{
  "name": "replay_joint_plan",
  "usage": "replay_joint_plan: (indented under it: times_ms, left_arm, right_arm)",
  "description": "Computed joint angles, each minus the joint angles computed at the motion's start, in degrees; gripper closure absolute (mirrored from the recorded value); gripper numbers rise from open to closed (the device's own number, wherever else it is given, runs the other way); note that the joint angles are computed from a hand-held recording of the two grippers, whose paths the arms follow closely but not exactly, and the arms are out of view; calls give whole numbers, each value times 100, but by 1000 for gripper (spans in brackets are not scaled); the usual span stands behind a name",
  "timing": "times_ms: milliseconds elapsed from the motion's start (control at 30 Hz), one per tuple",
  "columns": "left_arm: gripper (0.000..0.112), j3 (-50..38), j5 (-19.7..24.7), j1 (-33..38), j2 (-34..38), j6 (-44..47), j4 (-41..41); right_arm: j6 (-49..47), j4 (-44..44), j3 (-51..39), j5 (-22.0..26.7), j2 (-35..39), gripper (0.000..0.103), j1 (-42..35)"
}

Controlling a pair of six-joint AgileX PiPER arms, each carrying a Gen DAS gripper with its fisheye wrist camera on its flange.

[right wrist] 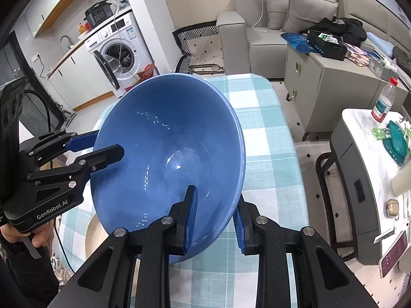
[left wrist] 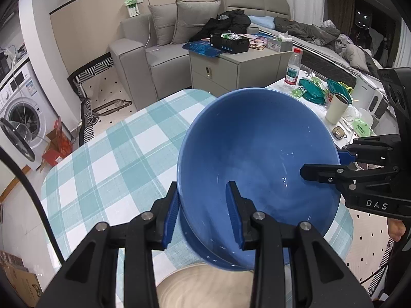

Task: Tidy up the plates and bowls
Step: 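Carry the held blue bowl with both grippers toward the nested blue bowls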

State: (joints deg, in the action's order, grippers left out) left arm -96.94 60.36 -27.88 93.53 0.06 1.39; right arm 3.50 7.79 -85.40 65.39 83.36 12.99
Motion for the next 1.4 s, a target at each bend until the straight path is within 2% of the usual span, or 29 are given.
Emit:
replay_joint_plan:
  times_ms: [500,1400]
  left_arm:
    - [78,647,-192,265,-115,75,-207]
    - [77,1037,-308,346,28,116,-305]
  right_arm:
    - [19,59,78,-6,354,77,206]
    - [90,-346,-116,191,818,75,519]
